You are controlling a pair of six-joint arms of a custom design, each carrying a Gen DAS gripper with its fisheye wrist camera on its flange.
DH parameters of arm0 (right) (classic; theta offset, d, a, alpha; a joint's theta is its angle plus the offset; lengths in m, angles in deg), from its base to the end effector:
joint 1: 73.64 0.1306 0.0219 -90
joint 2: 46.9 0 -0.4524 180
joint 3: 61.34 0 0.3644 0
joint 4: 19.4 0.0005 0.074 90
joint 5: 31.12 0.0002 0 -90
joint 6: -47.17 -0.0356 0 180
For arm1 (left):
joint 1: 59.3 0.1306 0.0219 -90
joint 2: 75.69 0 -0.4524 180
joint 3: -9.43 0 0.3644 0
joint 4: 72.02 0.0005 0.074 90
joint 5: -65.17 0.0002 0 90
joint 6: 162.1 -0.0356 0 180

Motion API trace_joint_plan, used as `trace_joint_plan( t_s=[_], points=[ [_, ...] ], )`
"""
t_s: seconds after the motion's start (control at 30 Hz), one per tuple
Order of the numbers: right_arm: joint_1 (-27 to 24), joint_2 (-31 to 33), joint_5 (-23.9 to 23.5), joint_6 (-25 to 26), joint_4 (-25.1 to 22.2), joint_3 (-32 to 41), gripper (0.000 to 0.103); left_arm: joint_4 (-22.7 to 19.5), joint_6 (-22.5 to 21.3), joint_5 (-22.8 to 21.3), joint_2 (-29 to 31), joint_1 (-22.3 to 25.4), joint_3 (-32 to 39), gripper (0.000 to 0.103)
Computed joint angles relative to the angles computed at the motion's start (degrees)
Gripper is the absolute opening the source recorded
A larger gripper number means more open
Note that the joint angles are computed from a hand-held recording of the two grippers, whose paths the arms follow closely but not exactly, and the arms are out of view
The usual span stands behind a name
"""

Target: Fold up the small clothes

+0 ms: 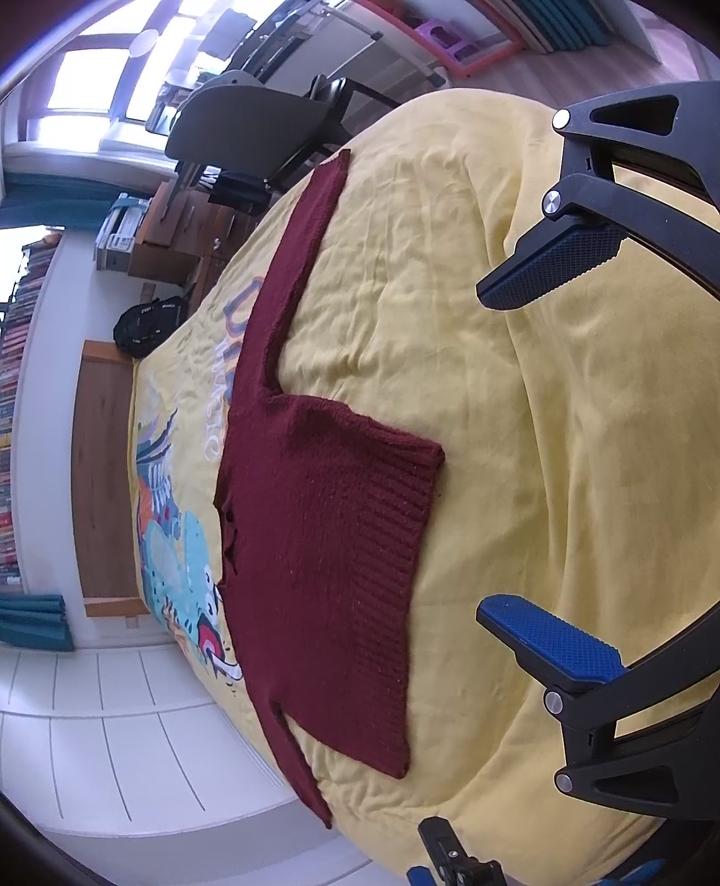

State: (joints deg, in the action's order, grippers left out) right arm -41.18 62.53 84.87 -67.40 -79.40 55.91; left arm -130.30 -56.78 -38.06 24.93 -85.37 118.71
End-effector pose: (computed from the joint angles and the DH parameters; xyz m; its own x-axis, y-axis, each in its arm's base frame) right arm 0.5134 0.3075 0.5230 -0.7125 -0.0103 -0.7016 0.0446 0.9972 -0.0599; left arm 0.4846 -0.2286 0.5472 -0.7378 0.0746 -0.6709 0.1034 0.9946 -0.0030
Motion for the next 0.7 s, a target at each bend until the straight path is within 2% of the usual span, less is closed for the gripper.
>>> trace_joint_plan(
  t_s=[0.43, 0.6, 0.7],
  points=[
    [-0.69, 0.69, -1.22, -0.79, -1.22, -0.05, 0.103, -3.66, 2.61, 1.44, 0.73, 0.83, 0.02, 0.102],
    [-0.48, 1.32, -1.25, -0.51, -2.24, 0.82, 0.103, -5.70, 1.23, 0.63, 1.65, 0.53, 0.91, 0.102],
    [-0.37, 1.62, -1.05, -0.43, -2.93, 1.39, 0.103, -5.41, 0.18, -0.52, 1.73, 0.18, 1.07, 0.102]
  ],
)
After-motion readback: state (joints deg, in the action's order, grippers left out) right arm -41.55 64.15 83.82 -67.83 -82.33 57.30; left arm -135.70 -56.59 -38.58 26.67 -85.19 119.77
